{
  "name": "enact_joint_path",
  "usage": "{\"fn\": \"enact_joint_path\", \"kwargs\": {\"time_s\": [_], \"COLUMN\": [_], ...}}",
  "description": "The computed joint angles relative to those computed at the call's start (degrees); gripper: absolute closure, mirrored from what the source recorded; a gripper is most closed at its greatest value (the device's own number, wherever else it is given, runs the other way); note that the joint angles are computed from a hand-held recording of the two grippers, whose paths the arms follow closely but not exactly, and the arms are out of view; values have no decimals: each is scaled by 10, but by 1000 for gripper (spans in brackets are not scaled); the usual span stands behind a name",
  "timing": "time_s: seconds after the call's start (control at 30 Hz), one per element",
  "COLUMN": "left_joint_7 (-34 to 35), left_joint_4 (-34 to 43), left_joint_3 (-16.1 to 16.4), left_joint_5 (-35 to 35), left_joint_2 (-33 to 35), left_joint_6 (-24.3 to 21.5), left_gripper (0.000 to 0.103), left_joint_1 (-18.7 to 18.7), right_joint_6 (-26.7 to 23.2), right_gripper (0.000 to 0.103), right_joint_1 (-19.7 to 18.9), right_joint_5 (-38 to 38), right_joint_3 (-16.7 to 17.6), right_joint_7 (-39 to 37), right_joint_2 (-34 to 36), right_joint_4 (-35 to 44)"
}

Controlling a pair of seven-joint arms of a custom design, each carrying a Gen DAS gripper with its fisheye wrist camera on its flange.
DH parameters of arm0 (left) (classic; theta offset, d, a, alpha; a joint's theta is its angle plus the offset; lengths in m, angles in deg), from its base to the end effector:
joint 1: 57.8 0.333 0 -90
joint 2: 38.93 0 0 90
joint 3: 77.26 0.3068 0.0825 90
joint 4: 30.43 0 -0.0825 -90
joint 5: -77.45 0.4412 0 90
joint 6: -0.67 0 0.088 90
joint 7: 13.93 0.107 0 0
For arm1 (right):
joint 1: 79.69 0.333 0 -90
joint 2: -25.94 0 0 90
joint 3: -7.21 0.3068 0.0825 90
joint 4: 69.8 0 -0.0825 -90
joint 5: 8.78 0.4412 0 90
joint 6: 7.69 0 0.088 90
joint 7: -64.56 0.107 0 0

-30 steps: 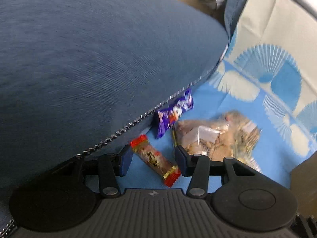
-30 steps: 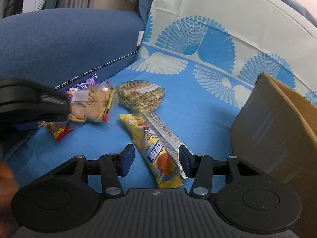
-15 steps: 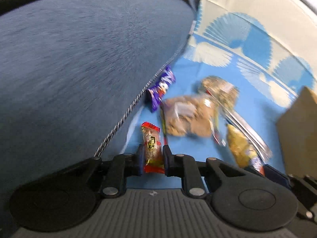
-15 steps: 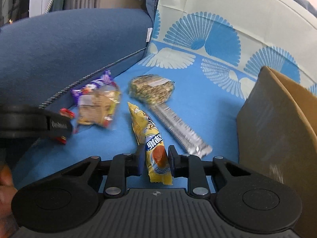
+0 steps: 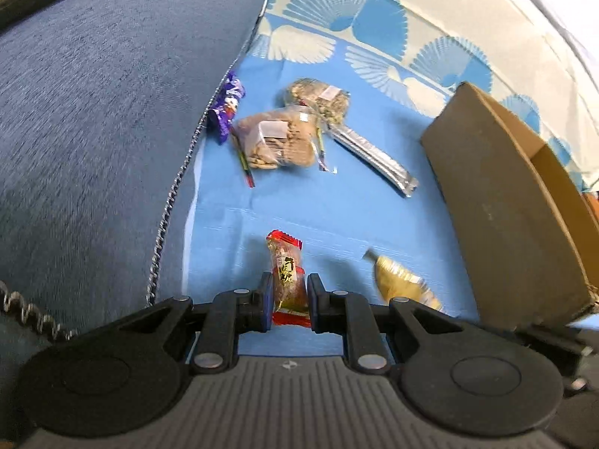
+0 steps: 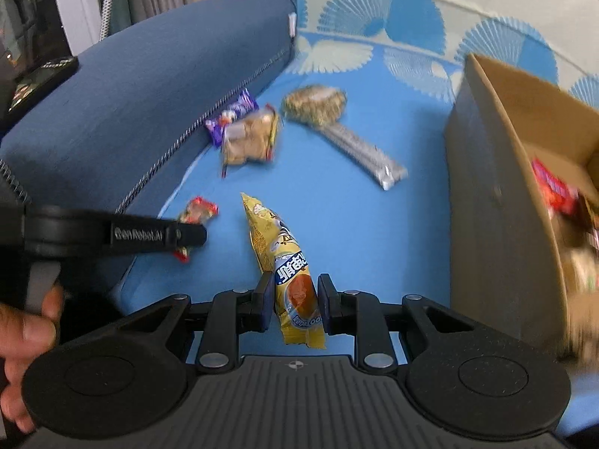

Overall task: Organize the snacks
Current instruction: 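Grasp the yellow ice-cream-shaped snack with the right tool while the left grasps the small red candy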

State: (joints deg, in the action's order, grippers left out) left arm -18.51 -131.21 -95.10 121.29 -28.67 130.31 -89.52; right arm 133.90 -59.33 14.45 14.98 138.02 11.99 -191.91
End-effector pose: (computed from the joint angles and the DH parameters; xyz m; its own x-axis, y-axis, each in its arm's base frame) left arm 0.4738 -0.5107 0.4770 0.3054 -0.9234 0.2323 -0.7093 -0.3834 -0.5916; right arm 0.5131 0.2786 0.5492 0.5570 -0.8089 -0.1882 -0.7297 -0.3684 -0.5760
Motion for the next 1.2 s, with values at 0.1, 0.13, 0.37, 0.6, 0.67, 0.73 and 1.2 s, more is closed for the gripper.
{"fn": "enact_joint_path", "kwargs": {"time_s": [0.1,0.13,0.37,0.6,0.67,0.73,1.2], "left_joint_7": [-19,-27,15,22,23,22,64], "left_joint_4": [-1,0,3,8,9,10,49], "left_joint_3": [2,2,0,1,1,2,5], "left_joint_5": [2,3,-45,-56,-58,-59,-49], "left_joint_2": [1,2,8,14,15,16,43], "left_joint_6": [3,-4,10,6,5,4,-38], "left_gripper": [83,83,83,74,74,74,71], "left_joint_1": [0,-2,9,9,9,8,-7], "right_joint_6": [7,17,30,29,28,29,30], "right_gripper": [77,77,76,59,57,56,60], "right_joint_1": [2,3,13,19,18,18,14], "right_joint_5": [12,14,32,66,72,76,45], "right_joint_3": [0,2,-1,-8,-9,-9,0], "right_joint_7": [12,12,-5,-43,-49,-53,-46], "right_joint_2": [-23,-27,-20,-21,-19,-17,-3], "right_joint_4": [-33,-42,-56,-53,-51,-50,-47]}}
